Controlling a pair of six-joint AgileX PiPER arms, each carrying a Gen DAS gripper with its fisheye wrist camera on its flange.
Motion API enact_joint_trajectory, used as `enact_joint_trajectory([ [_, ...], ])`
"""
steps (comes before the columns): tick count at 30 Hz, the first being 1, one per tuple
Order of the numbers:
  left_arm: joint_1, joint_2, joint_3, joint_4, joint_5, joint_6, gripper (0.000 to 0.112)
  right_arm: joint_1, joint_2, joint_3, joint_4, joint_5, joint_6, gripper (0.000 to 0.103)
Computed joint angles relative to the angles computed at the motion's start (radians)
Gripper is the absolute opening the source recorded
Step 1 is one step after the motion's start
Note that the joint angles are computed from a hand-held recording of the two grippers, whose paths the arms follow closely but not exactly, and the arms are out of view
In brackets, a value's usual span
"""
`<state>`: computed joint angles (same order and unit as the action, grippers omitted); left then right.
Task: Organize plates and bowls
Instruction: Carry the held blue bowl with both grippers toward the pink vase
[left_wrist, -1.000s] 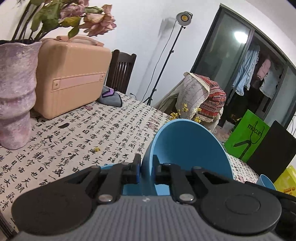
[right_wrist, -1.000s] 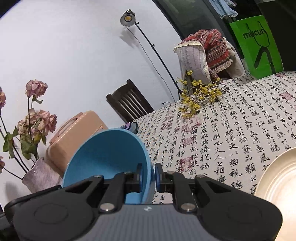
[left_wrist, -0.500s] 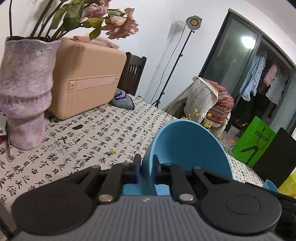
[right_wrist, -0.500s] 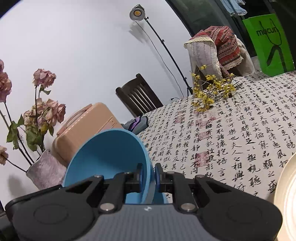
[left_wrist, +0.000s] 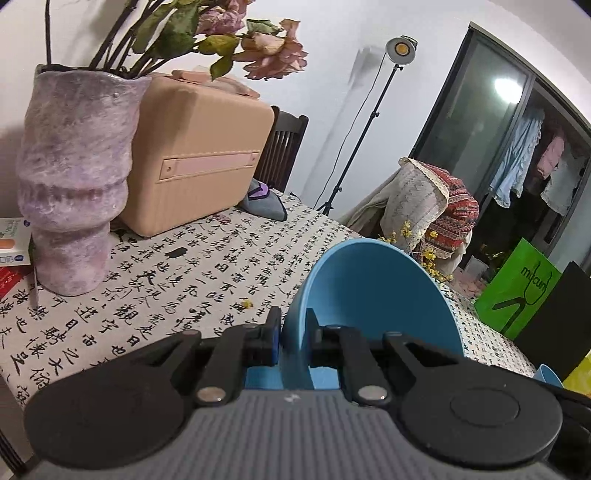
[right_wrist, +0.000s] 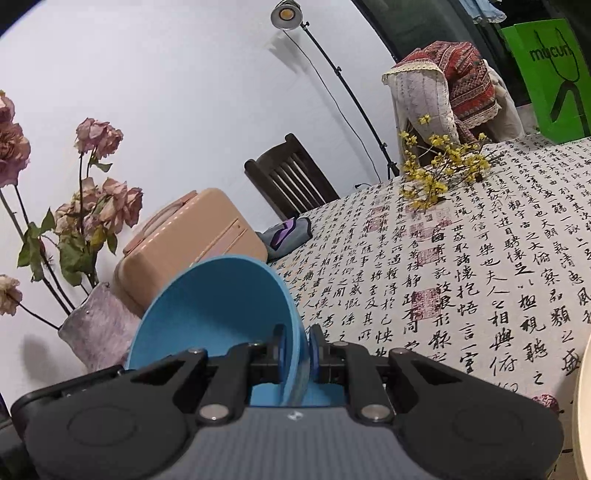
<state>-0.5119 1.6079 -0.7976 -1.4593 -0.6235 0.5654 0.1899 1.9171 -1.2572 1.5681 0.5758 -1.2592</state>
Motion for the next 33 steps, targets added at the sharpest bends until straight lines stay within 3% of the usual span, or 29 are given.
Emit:
enact_joint_trajectory([
  [33, 0.055, 0.116, 0.014, 0.118, 0.077, -0.121, 0.012, 0.042, 0.095, -0.039, -0.031, -0.072, -0.071, 0.013],
])
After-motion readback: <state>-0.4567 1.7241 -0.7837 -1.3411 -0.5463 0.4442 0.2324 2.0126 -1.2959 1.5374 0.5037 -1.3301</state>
